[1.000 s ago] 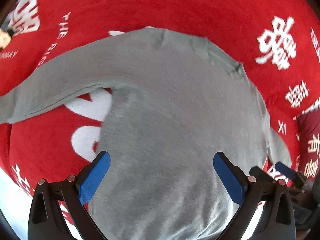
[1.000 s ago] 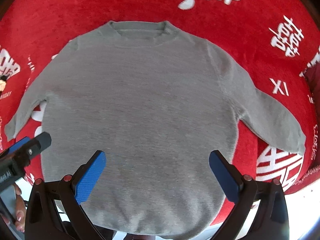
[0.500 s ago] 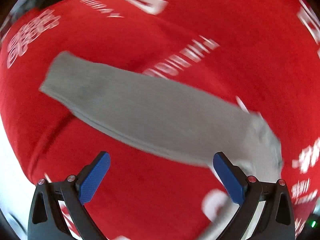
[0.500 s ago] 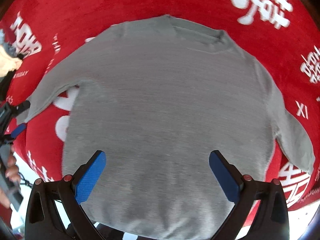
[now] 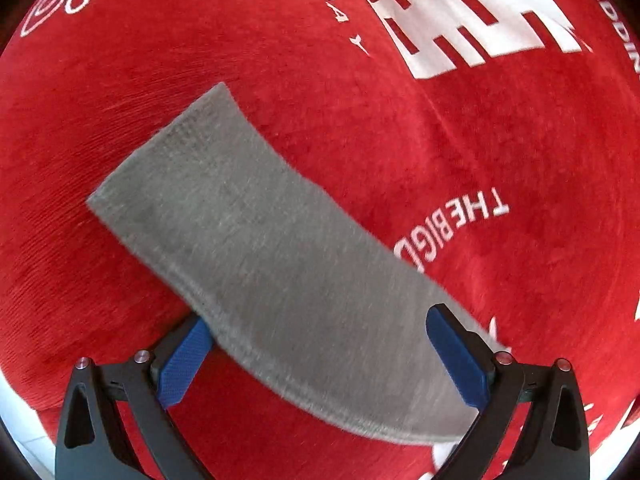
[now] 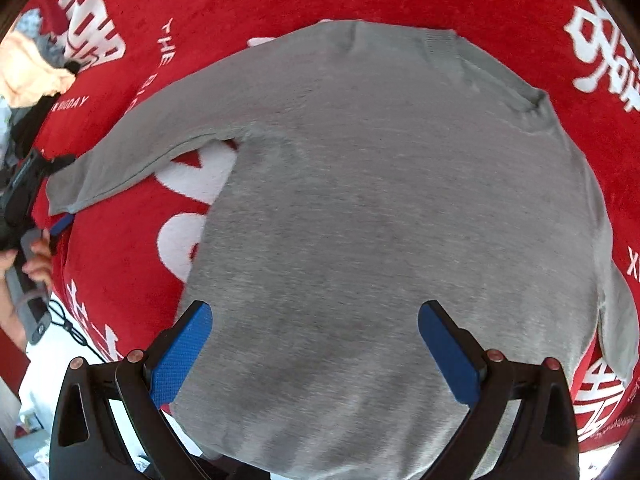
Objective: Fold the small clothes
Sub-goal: 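Grasp the cuff of the sleeve nearest the left tool with the left tool, then fold the held sleeve across the sweater body with the left tool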
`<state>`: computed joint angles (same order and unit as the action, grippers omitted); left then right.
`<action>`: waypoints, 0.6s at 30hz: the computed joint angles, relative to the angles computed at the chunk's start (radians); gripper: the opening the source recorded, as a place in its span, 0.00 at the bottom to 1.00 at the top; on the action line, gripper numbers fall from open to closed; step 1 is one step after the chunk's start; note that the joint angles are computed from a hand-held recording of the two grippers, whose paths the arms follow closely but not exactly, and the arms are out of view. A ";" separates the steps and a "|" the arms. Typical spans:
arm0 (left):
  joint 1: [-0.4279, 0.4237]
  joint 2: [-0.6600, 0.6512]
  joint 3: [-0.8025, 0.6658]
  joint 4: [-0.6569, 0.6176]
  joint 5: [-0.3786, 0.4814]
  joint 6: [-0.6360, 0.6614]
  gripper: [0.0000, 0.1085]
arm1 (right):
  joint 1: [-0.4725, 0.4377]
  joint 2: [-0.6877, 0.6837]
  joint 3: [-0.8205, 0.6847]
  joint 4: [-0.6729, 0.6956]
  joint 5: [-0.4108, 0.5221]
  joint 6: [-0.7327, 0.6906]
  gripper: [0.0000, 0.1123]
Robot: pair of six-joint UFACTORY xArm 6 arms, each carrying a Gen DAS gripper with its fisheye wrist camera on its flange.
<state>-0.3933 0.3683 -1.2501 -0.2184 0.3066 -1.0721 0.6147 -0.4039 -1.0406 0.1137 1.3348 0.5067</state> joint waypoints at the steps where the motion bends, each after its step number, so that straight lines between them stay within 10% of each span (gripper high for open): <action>1: 0.003 0.002 -0.002 0.009 0.000 -0.017 0.91 | 0.005 0.008 -0.010 0.002 -0.001 0.000 0.92; 9: 0.015 0.007 -0.021 0.064 0.069 0.017 0.06 | 0.017 0.025 -0.033 0.007 -0.024 0.014 0.92; 18: -0.027 0.022 -0.115 -0.013 0.018 0.205 0.07 | -0.011 -0.049 0.034 0.051 -0.035 0.022 0.91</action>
<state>-0.4199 0.3907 -1.3646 -0.2315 0.3245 -0.8674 0.6036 -0.4527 -1.0066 0.1644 1.2995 0.5284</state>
